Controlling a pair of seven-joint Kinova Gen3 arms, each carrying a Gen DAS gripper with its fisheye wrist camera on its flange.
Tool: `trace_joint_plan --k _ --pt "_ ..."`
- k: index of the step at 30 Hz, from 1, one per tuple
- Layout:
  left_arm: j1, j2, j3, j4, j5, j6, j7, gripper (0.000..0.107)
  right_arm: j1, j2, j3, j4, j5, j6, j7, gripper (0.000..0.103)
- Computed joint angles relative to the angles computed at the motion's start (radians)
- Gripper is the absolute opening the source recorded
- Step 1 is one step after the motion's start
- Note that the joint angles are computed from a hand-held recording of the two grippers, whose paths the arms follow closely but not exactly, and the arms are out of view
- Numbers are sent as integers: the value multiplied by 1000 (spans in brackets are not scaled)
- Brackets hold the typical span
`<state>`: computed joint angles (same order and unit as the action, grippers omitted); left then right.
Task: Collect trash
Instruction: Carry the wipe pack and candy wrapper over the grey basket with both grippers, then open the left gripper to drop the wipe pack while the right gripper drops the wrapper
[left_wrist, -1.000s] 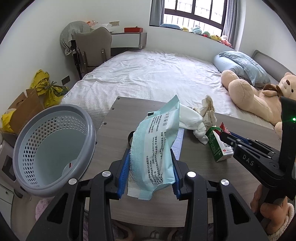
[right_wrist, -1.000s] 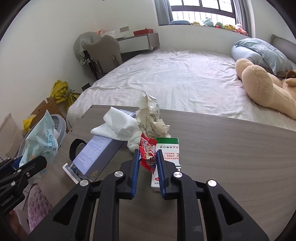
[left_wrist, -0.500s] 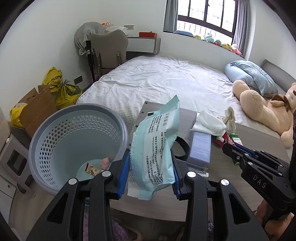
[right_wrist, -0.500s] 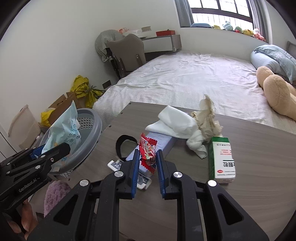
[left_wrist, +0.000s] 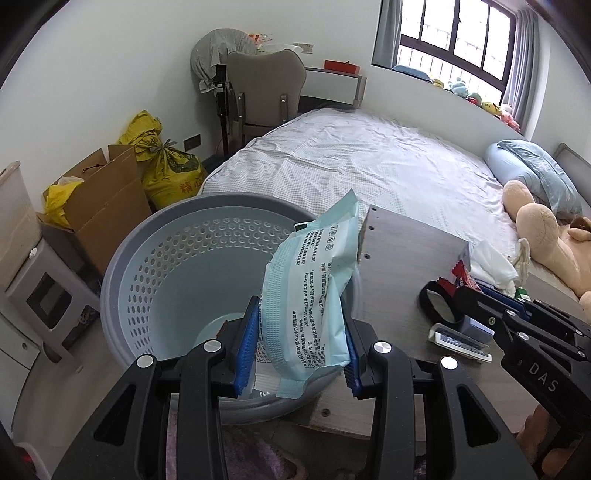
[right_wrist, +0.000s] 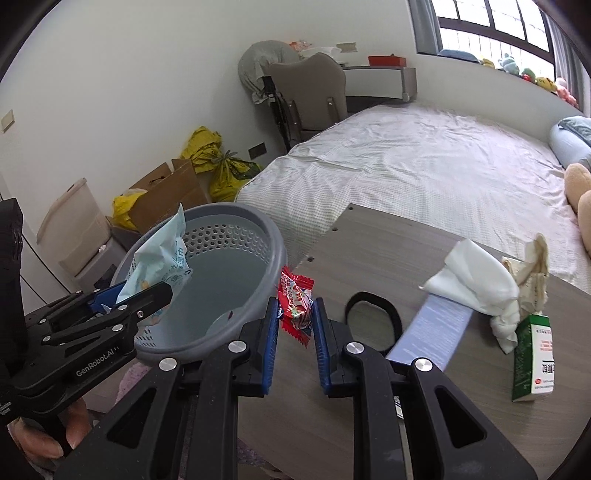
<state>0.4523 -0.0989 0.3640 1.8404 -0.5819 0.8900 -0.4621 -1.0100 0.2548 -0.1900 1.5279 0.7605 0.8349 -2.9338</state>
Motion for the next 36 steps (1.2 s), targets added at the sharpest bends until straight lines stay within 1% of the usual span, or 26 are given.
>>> trace_joint_plan --k 6,12,19,24,26,27,29,31,36 --pt "-51 -16 -62 40 76 -32 -84 38 4 83 9 -109 -70 -32 117 19" --pt "-106 -22 -87 69 123 -64 -149 38 6 155 43 -202 -173 -63 241 19" --pt "-140 -12 -99 74 153 -88 -191 38 8 203 81 -261 -264 -76 343 19" --pt "-147 -9 -94 68 148 -88 -192 38 -2 214 104 -277 -290 -75 367 21" --pt "-146 -9 -91 65 147 -85 -188 41 -4 209 112 -268 -293 -87 363 22" --pt "-145 -12 -94 65 153 -88 -193 42 -8 204 116 -259 -290 -96 357 25" --pt "-147 -14 -90 64 149 -83 -188 50 -24 195 132 -243 -270 -107 330 38" --pt "-148 -18 -85 66 142 -78 -177 55 -29 190 135 -237 -258 -108 316 39" --pt "-151 -25 -76 65 131 -59 -160 58 -30 186 130 -232 -243 -102 299 39"
